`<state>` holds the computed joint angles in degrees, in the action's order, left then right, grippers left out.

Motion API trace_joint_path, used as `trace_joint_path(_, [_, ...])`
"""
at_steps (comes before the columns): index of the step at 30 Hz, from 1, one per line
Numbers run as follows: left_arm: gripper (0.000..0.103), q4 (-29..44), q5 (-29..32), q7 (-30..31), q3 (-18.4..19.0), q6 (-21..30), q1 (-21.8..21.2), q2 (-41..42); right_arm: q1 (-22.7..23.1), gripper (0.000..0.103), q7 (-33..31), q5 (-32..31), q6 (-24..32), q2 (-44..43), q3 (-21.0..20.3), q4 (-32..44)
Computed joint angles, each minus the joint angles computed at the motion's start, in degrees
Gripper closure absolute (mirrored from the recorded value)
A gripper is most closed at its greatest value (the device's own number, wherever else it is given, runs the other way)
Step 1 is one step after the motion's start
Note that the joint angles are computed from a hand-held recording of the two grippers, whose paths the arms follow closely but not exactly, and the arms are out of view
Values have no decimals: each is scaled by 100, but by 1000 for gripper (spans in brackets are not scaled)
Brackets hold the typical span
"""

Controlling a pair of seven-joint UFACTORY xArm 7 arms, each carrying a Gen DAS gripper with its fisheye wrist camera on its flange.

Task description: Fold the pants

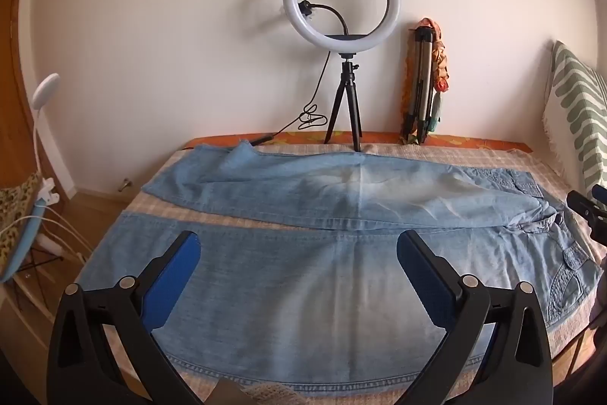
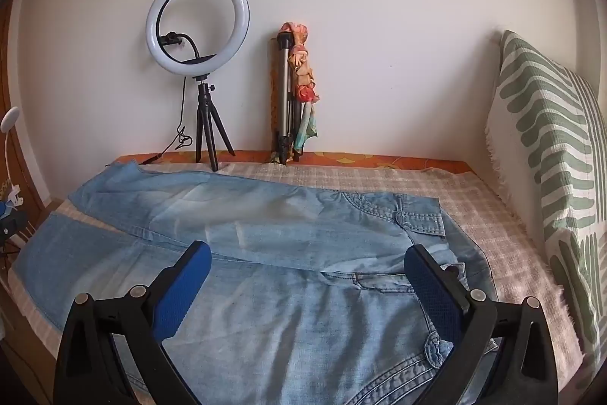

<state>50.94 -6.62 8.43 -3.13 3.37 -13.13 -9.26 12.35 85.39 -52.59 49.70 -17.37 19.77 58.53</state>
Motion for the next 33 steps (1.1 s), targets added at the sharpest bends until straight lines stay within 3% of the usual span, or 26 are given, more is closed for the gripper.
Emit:
trace_joint_path(2, [0,10,15,3,23,-10,-9,16,3,0,-30,-23,42,8,9,10])
trace_joint_path(4, [0,-57,364,-240,-203,-147,245,-9,16,0,-70,2,2,-3,-19,-6])
trace_joint_path(15, [0,130,238,-108,8,90,71,73,9,0,-26,-68,121,-19,33,4])
trace_joint_path(18, [0,59,625,-500,-229,-9,343,74,19,0,-36,-66,128,-6,25,18])
trace_joint_path(33, [0,60,1134,-1008,-343,-81,539,66,25,0,-32,-65,66,-20,20,-48])
